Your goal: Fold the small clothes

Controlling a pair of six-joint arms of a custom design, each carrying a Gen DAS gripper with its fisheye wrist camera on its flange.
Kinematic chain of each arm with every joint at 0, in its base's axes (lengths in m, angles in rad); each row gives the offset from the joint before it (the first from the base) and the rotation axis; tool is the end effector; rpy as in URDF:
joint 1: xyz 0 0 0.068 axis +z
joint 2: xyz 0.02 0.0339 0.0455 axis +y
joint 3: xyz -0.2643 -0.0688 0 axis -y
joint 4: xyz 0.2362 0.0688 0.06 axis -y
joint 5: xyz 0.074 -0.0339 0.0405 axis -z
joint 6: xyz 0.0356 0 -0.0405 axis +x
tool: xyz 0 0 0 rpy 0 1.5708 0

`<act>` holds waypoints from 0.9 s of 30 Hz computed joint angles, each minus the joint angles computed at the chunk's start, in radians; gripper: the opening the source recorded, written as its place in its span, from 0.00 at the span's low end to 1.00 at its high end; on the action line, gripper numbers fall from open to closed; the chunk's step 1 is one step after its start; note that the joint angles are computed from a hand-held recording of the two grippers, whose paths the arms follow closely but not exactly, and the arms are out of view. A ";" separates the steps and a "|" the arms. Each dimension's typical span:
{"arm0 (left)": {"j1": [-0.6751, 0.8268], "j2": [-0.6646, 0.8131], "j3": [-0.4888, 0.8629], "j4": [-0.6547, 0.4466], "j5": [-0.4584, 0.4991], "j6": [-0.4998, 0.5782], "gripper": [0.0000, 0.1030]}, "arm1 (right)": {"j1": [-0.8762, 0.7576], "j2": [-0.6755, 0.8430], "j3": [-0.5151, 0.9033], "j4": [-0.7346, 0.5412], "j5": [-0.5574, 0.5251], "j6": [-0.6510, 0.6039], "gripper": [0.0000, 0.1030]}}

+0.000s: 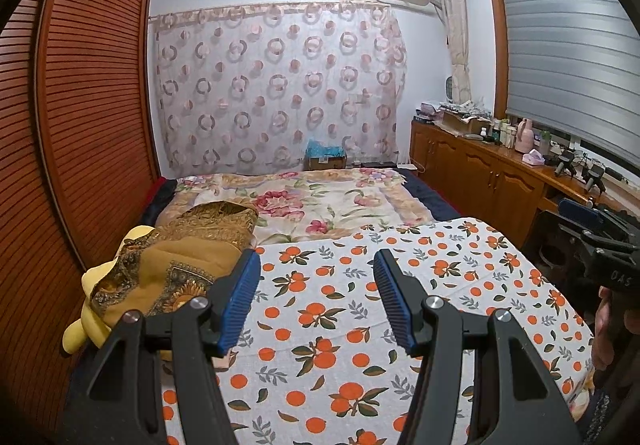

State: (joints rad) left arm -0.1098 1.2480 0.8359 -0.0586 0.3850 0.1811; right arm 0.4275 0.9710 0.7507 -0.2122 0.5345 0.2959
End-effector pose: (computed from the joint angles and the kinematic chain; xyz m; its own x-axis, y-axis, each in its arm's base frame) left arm 0.2689 -0.0431 0.2760 -0.3652 0.2082 -0.9074 0.5083 0.8611 -0.0070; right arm 0.1981 0.0703 0.2947 -0.3462 0.1180 -0.9307 0.1725 0.9831 0.0605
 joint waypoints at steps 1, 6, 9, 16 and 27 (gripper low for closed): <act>-0.001 -0.002 -0.002 0.003 -0.004 -0.001 0.57 | 0.001 0.000 0.001 -0.002 0.001 0.000 0.79; -0.016 -0.021 -0.002 -0.008 -0.018 -0.008 0.57 | 0.001 0.001 0.001 -0.002 0.002 0.000 0.79; -0.017 -0.026 -0.001 -0.011 -0.018 -0.010 0.57 | 0.002 -0.001 0.000 -0.002 0.000 0.002 0.79; -0.020 -0.036 0.000 -0.019 -0.018 -0.013 0.57 | 0.004 0.001 0.002 0.000 0.003 0.001 0.79; -0.011 -0.060 -0.005 -0.031 -0.003 -0.012 0.57 | 0.006 0.002 0.003 -0.002 0.005 0.002 0.79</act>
